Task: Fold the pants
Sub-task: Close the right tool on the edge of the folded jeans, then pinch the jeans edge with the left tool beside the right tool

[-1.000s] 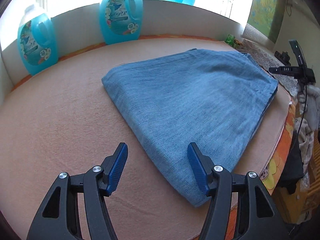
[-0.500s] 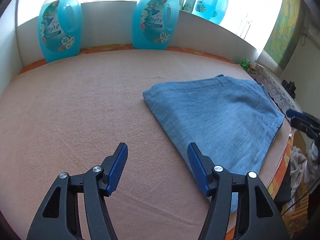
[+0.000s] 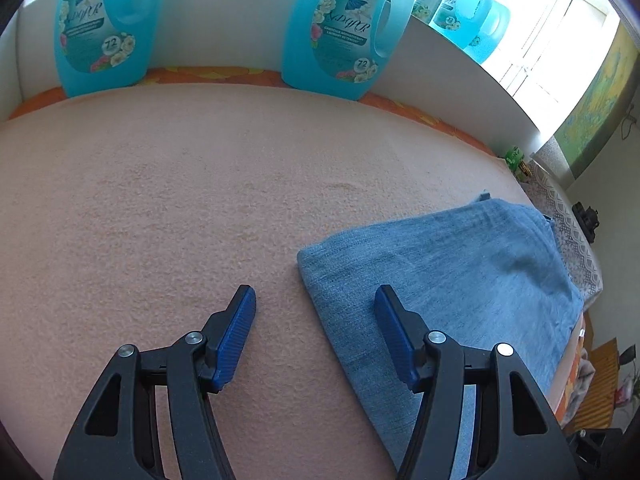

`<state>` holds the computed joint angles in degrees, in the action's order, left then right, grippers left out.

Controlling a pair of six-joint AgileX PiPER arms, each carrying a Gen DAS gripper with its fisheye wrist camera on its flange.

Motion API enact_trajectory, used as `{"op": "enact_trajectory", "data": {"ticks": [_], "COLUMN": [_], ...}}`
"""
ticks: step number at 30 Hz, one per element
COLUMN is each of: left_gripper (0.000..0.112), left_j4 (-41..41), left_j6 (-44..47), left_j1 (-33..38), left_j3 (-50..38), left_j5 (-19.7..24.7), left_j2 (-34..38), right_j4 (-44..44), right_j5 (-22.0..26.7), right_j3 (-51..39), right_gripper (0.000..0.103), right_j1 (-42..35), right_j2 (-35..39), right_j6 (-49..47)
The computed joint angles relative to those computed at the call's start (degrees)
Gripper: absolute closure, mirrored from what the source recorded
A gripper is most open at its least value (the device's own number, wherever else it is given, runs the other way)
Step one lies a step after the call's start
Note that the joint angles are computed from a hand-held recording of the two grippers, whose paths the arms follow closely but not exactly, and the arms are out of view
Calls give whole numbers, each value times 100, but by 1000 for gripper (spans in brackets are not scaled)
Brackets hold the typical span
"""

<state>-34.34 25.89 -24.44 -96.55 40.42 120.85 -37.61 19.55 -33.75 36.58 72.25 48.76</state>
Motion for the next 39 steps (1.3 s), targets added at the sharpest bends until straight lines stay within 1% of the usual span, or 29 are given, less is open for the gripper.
{"op": "enact_trajectory", "data": {"ticks": [2, 3, 5, 9, 10, 11, 13, 15, 16, 20, 21, 23, 26, 30, 35, 37, 39], "left_gripper": [52, 56, 60, 61, 61, 61, 61, 61, 62, 61, 61, 60, 58, 57, 55, 55, 55], "left_j4": [171, 155, 45, -49, -74, -88, -179, -301, -364, -462, -503, -611, -684, -664, -890, -1100, -1314], "left_j6": [-62, -48, 54, 184, 211, 186, 147, 186, 213, 126, 100, -2, -301, -527, -766, -806, -772], "left_j1": [-30, -19, 51, 69, 80, 87, 134, 178, 195, 213, 219, 261, 300, 276, 288, 316, 314], "left_j3": [-67, -80, -169, -226, -260, -345, -501, -589, -611, -663, -673, -679, -800, -811, -907, -962, -900], "left_j5": [-82, -105, -86, -53, -11, 60, 235, 383, 454, 735, 804, 941, 1196, 1189, 1165, 1227, 1159], "left_j2": [46, 61, 144, 188, 207, 249, 333, 376, 386, 383, 379, 368, 442, 446, 553, 628, 633], "right_j4": [-433, -811, -1391, -1689, -1716, -1918, -1803, -1839, -1877, -2134, -2215, -2287, -2354, -2426, -2505, -2588, -2640], "right_j5": [202, 364, 705, 1036, 1157, 1257, 1475, 1812, 1963, 2254, 2286, 2095, 2049, 1939, 1692, 1716, 1756], "right_j3": [-35, -46, -68, -73, -93, -62, -168, -263, -288, -238, -168, 11, 153, 267, 397, 399, 416], "right_gripper": [48, 48, 48, 48, 48, 48, 48, 57, 65, 84, 88, 89, 90, 91, 91, 91, 91], "right_j1": [280, 439, 741, 989, 1033, 1143, 1261, 1450, 1566, 1847, 1864, 1699, 1553, 1399, 1304, 1345, 1387], "right_j2": [161, 254, 432, 667, 717, 754, 825, 921, 959, 870, 724, 325, -136, -534, -656, -623, -645], "right_j6": [453, 852, 1538, 2014, 2024, 2263, 2203, 2275, 2347, 2943, 3134, 3317, 3390, 3497, 3675, 3746, 3792]}}
